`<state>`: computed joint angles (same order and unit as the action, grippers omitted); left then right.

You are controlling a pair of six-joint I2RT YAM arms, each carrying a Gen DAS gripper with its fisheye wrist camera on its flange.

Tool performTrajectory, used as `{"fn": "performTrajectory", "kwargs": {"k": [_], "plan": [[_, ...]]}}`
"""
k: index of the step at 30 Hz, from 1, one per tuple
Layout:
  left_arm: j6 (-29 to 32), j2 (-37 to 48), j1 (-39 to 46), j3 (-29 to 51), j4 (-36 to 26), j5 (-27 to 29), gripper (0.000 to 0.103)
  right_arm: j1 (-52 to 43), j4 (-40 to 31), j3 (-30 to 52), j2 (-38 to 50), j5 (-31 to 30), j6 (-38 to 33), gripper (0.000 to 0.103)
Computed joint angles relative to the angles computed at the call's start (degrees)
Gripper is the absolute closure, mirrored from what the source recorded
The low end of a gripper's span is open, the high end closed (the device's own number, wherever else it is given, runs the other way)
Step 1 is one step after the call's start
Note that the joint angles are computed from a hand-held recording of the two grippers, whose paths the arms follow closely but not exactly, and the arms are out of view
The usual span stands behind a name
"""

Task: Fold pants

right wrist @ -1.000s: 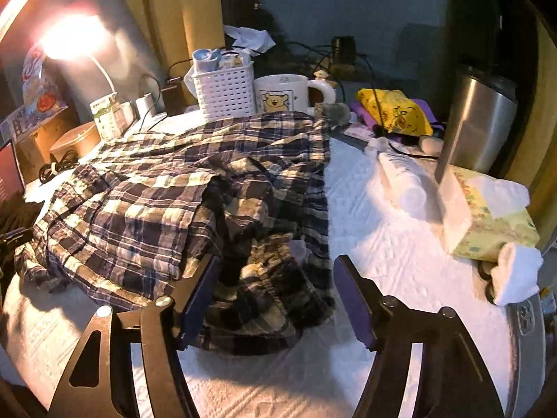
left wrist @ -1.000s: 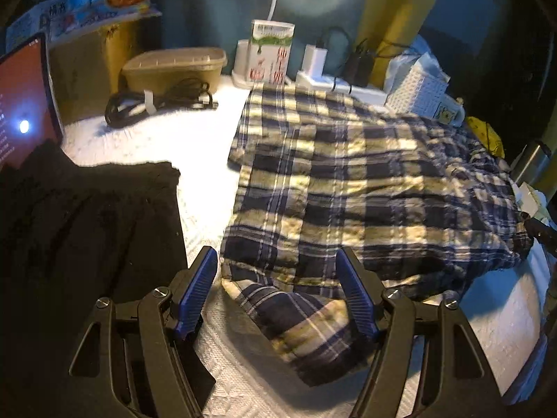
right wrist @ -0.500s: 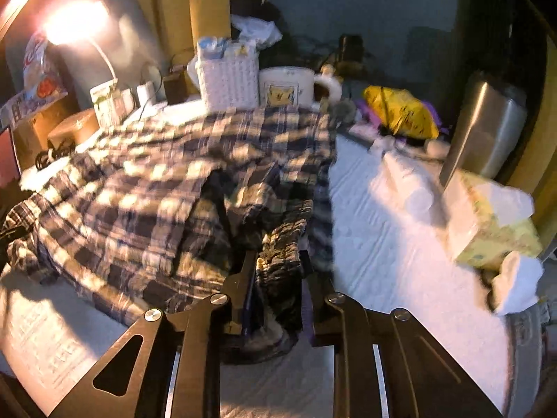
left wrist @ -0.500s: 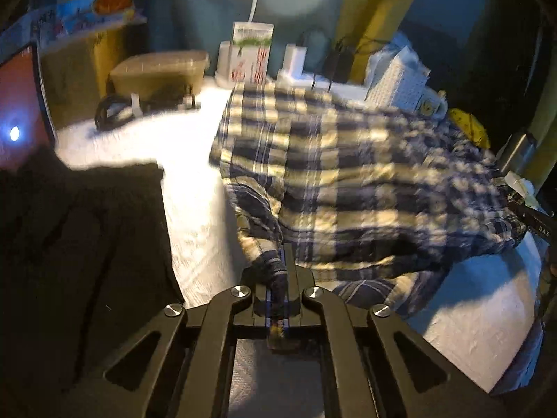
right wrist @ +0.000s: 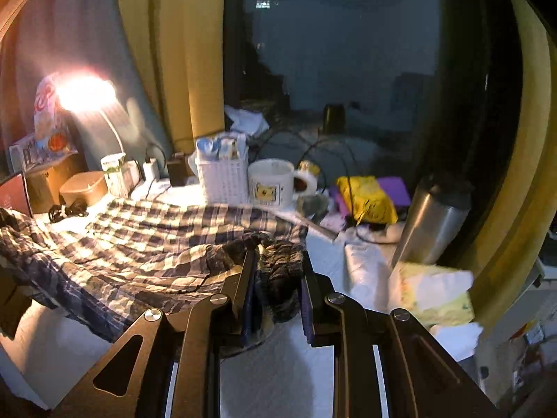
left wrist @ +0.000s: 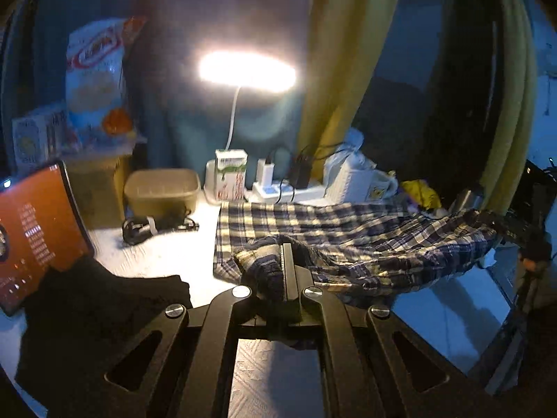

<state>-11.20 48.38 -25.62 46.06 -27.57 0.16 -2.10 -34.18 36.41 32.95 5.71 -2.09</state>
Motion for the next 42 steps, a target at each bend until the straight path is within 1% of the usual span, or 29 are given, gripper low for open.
{"fn": "performTrajectory", "kwargs": {"k": [1,5,8,10,14,17,20,21,23,26,29,32,34,35,36,37,38,39,40,41,42], "plan": [[0.17,-1.04,0.06,0.47,-1.09,0.40,0.101,-0.17,-0.88,0.55,-0.59,-0.02,-0.01,0.081],[0.79,-3.82,0.38,1.94,-4.91,3.38,0.101,-4.68,-4.52,1.88,-3.79,-3.44,-1.07,0.081],[1.41,-4.53,-3.39,1.99,-7.43,2.08,0.101,-8.57,-6.52,1.18,-6.03,-5.97,-2.28,0.081],[0.87,-4.41,-5.89,0.64,-8.43,1.82,0.101,-14.10,-7.61,-0.63,-7.11,-9.60,-4.29,0.081],[-3.27,-3.73,-9.89,-5.43,-9.28,4.37,0.101,-27.55,-8.04,-6.01,-7.39,-17.66,-9.63,0.081],[-6.94,-2.80,-13.85,-9.48,-9.15,5.31,0.101,-34.21,-6.83,-10.57,-6.37,-20.78,-13.38,0.081],[-8.51,-2.05,-16.28,-11.84,-10.23,6.50,0.101,-36.90,-3.64,-14.98,-4.67,-19.99,-15.68,0.081],[-8.47,-2.08,-16.69,-12.23,-10.96,6.60,0.098,-38.19,-2.42,-15.84,-3.41,-20.65,-16.44,0.081],[-8.39,-3.03,-16.62,-12.25,-12.60,6.31,0.096,-38.82,-0.36,-17.65,-2.45,-19.64,-17.21,0.081],[-5.92,-3.12,-12.27,-10.45,-14.53,5.07,0.096,-40.64,1.88,-19.25,-1.28,-19.70,-18.34,0.081],[-0.78,-1.62,-3.91,-9.33,-13.46,6.64,0.096,-41.13,3.84,-20.11,-0.09,-19.31,-18.21,0.081],[2.25,2.26,1.84,-8.37,-9.11,7.86,0.095,-42.37,4.12,-20.73,-0.03,-20.15,-18.59,0.081],[3.64,6.95,4.47,-7.61,-4.65,8.45,0.095,-42.96,4.01,-21.08,-0.75,-21.06,-18.77,0.081],[3.62,10.76,4.63,-6.31,-2.10,8.33,0.095,-43.24,3.14,-20.87,-1.38,-21.79,-19.23,0.080],[3.55,13.30,4.22,-5.50,-0.36,7.91,0.095,-43.04,2.19,-20.56,-2.18,-21.91,-19.10,0.079],[3.68,15.86,3.64,-4.49,1.50,7.62,0.094,-43.40,0.58,-19.91,-3.54,-22.68,-19.24,0.074],[3.64,18.99,3.02,-3.25,3.67,7.44,0.091,-42.92,-0.16,-19.54,-4.50,-22.64,-18.69,0.057],[2.64,22.64,1.97,-1.34,5.19,6.36,0.077,-42.77,-1.20,-18.97,-5.97,-22.96,-18.31,0.045],[1.87,25.49,1.40,0.22,6.65,6.03,0.059,-42.53,-1.98,-18.43,-7.44,-23.50,-17.76,0.026],[1.30,27.63,1.15,1.31,8.21,6.37,0.053,-42.41,-2.65,-17.81,-8.83,-24.39,-17.12,0.023],[0.34,29.96,0.57,2.91,9.27,6.27,0.047,-41.74,-2.94,-17.20,-9.35,-24.63,-16.44,0.023]]}}
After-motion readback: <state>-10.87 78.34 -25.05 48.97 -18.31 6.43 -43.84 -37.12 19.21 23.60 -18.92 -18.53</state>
